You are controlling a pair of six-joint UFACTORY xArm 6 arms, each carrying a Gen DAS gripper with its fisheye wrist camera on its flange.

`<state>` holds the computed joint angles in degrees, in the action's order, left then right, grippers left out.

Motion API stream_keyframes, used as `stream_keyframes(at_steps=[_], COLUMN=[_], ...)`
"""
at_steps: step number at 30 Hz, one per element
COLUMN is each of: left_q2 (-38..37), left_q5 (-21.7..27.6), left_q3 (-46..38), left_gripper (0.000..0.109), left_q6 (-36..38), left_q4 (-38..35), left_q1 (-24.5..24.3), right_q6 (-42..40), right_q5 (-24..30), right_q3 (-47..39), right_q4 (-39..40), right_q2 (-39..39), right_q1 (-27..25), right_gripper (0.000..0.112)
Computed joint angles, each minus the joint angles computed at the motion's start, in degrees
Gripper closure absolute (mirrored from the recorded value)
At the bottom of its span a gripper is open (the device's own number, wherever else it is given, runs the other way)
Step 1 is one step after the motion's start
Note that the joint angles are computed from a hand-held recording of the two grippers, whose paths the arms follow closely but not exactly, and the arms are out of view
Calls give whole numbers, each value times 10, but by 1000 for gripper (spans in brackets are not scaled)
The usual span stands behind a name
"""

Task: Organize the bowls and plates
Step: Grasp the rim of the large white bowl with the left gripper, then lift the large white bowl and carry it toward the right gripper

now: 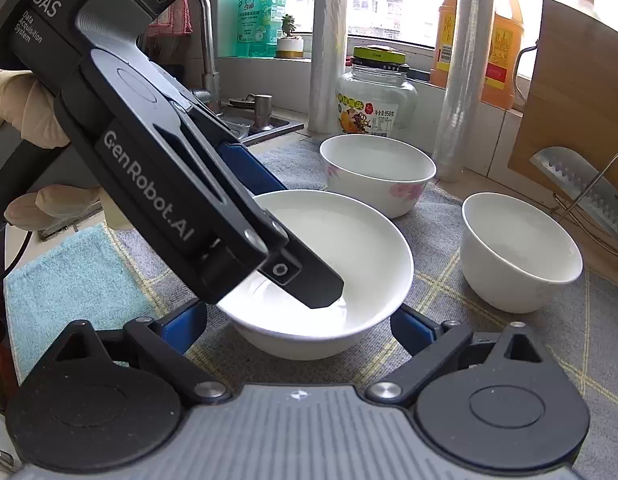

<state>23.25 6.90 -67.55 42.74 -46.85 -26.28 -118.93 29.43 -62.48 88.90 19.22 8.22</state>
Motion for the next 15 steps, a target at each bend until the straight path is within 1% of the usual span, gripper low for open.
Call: stream_keyframes(at_steps=[2, 8, 15], left_q2=[2, 4, 5], left_q5=[5, 10, 15], left_q3=[-2, -6, -10], left_gripper=[25, 25, 26], left_q6=[-5, -9, -4], left_q4=[6, 15, 6], left_q1=[1, 2, 3], right_q6=[4, 14, 31], right_q5=[-2, -6, -9], right_q3=[-3, -6, -11], right_q4=[1, -6, -22], right_q2=[1, 4, 6], right_q1=[1, 3, 5], right_gripper=[19, 19, 19])
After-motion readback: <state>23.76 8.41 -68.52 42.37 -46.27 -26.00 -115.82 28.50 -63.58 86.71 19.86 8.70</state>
